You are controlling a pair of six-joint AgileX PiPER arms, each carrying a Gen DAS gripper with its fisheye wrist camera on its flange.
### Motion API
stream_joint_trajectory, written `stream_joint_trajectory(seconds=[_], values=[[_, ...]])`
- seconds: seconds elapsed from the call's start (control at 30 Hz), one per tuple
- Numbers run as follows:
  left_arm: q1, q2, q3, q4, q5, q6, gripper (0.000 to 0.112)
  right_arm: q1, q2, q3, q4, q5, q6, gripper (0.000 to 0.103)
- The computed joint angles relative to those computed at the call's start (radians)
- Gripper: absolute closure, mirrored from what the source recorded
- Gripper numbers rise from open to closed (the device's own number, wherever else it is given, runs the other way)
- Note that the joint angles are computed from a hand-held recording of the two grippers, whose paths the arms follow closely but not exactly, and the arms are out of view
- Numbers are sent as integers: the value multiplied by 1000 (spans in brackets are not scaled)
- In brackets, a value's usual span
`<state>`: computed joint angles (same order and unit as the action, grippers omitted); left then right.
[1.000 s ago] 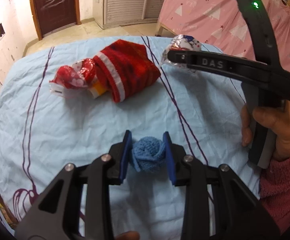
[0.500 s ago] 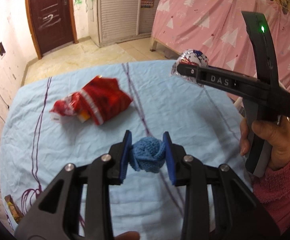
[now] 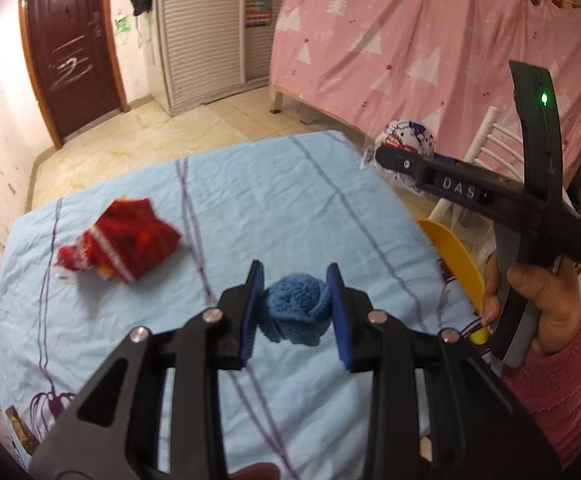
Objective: Collect trash
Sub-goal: 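Carry the yarn ball and Hello Kitty bag to the yellow bin and release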
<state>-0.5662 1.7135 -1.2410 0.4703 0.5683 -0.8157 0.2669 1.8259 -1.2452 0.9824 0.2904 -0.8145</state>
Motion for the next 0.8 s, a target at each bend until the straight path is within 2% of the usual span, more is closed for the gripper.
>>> stream_joint_trajectory(seconds=[0.13,0.33,0.8], values=[[-43,44,-70,-6,21,16,82,-69,-39,75,160,-2,-160,63],[-97,130,-184,-28,51,46,82,-162,-54,147,316,17,-329,63],[-149,374,-557,-157,155,177,82,-286,-20,263,455,13,-556,63]])
